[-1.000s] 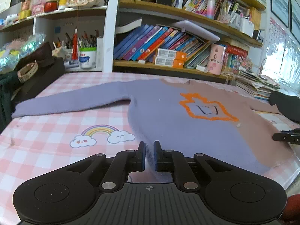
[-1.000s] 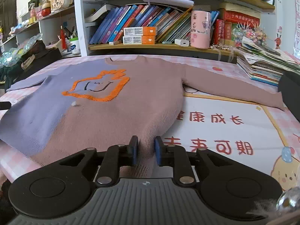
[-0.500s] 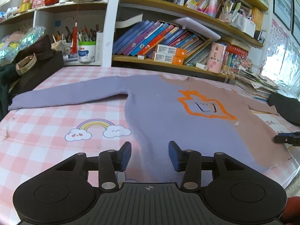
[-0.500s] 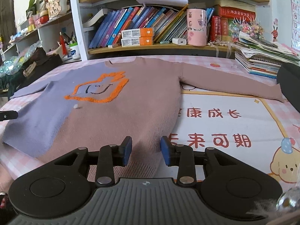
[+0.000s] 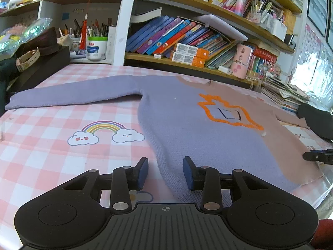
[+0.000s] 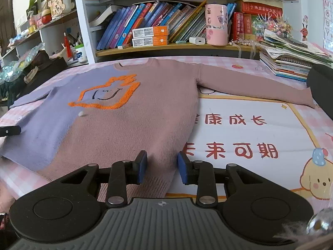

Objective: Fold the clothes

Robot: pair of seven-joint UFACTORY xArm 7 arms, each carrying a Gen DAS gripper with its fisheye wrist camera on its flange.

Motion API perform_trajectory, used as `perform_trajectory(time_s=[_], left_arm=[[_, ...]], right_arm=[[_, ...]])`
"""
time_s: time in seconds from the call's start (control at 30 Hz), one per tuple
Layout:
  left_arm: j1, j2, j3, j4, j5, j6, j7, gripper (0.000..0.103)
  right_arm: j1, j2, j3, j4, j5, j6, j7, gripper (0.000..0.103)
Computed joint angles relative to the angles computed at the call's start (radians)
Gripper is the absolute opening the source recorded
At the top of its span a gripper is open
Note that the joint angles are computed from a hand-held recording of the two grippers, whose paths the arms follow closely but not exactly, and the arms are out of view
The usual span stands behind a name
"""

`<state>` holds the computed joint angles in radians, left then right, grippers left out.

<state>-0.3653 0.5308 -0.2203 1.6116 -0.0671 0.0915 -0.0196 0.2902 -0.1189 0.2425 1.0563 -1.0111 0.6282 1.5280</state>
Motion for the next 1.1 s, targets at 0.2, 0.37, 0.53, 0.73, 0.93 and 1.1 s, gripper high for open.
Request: perform_trajectory(time_s=[0.2, 0.37, 0.53, 0.73, 0.93, 1.1], left_arm=[[0.016, -0.001, -0.024, 0.004, -0.012, 0.015, 0.019, 0.04], [0.012, 0.0, -0.019, 0.006, -0.019, 0.013, 0.021, 0.054], [0.013, 0.003, -0.02, 0.003, -0.019, 0.002, 0.024, 0.043], [0.04, 0.007, -0.05, 0.004, -0.042, -0.001, 0.029, 0.021], [0.049, 0.042, -0.066, 0.045, -0.062, 0.001, 0.035, 0.01], [0.032, 0.082, -0.05, 0.105, -0.061, 0.015, 0.03, 0.009]], right_arm=[[0.002, -0.008, 0.004, -0.004, 0.003, 0.007, -0.005, 0.041], [0.0, -0.017, 0.006, -0.019, 0.006, 0.001, 0.0, 0.044], [-0.006, -0.018, 0.009, -0.022, 0.003, -0.007, 0.009, 0.038], [-0.008, -0.012, 0.008, -0.02, -0.016, -0.016, 0.027, 0.028], [-0.026, -0.013, -0.001, -0.035, -0.07, -0.069, 0.087, 0.016], [-0.029, 0.023, -0.009, 0.0, -0.097, -0.052, 0.095, 0.014]])
